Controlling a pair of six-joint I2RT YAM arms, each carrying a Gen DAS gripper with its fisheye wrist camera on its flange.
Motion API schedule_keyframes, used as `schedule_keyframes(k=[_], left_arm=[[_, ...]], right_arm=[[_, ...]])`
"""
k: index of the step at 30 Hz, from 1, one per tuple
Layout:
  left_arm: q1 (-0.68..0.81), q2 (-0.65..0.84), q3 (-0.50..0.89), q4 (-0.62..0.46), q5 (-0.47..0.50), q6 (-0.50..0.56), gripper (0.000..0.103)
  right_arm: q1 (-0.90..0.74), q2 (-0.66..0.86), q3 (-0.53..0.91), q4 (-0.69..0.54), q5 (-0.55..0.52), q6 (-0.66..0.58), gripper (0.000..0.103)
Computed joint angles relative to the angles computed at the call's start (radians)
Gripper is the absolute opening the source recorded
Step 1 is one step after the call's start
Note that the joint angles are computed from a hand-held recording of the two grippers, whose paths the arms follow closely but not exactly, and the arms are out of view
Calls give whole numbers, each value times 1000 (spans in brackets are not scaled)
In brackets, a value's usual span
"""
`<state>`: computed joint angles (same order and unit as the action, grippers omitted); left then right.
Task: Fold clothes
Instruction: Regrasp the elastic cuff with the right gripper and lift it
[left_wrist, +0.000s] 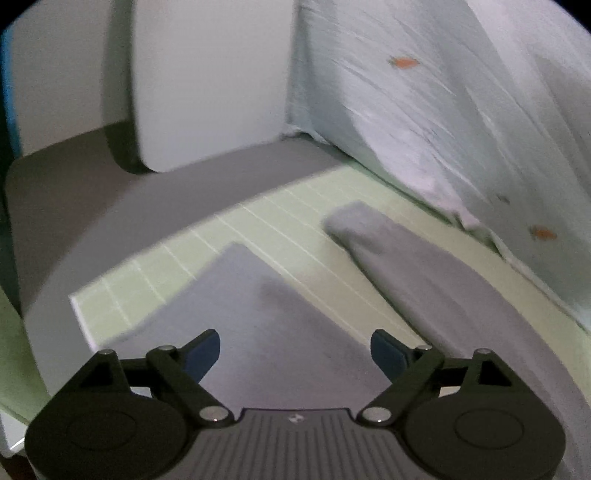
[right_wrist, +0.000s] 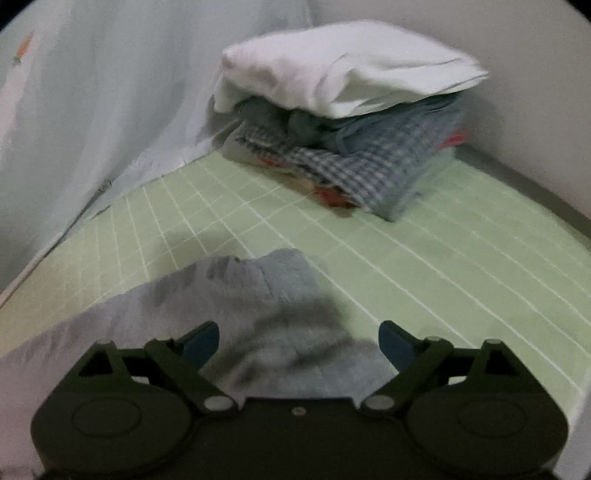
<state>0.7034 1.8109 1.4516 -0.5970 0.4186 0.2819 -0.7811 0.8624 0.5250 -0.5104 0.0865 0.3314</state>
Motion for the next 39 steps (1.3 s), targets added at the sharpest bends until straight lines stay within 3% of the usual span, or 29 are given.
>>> schedule_keyframes(k=[4,6,7,8,11,14,17,19,21,22,23,24,26,30,33,37,39], left_arm=[[-95,-59,-112,-26,-43,9,89],[-153,-79,-169,-28,-74,7,89],[-179,-87,-196,-22,-95,8,89],[-205,-93,-222,-11,-119,9,89],[-265,-88,-277,14,-187,-3,89],[-298,-64,-315,43,-263,-22,89],[-298,-74,-354,84,-286,17,93],[-293,-73,-353,77,-283,37,94],[-290,-66,-343,67,-285,45,94],[-290,-63,-339,64,-285,48,94],[-291,-61,-336,62,-284,49,94],[-292,-58,-333,61,-283,49,94],[-291,-54,-328,59,-279,50,97],[-291,-40,-316,56,-274,62,99],[-293,-26,-303,50,-272,70,101],[-298,-8,-281,30,-276,75,103],[-299,4,-263,12,-278,81,103]], right_arm=[[-39,332,107,144,-78,-64,86],[-44,442,169,145,-114,-92,60],[-39,483,194,151,-113,-103,56],[-34,507,210,167,-117,-125,38],[-31,585,264,220,-125,-158,28],[-19,694,349,273,-104,-160,25],[6,815,449,316,-58,-141,25],[29,884,516,320,-25,-132,32],[51,920,567,296,-10,-133,49],[59,905,567,287,-16,-136,52],[61,868,544,294,-31,-146,61],[58,823,514,303,-42,-157,77],[51,682,408,327,-57,-172,93],[-37,375,229,229,-161,-186,94],[-160,182,115,116,-190,-97,96],[-371,58,-11,35,-260,73,95],[-427,45,-60,42,-324,122,84]])
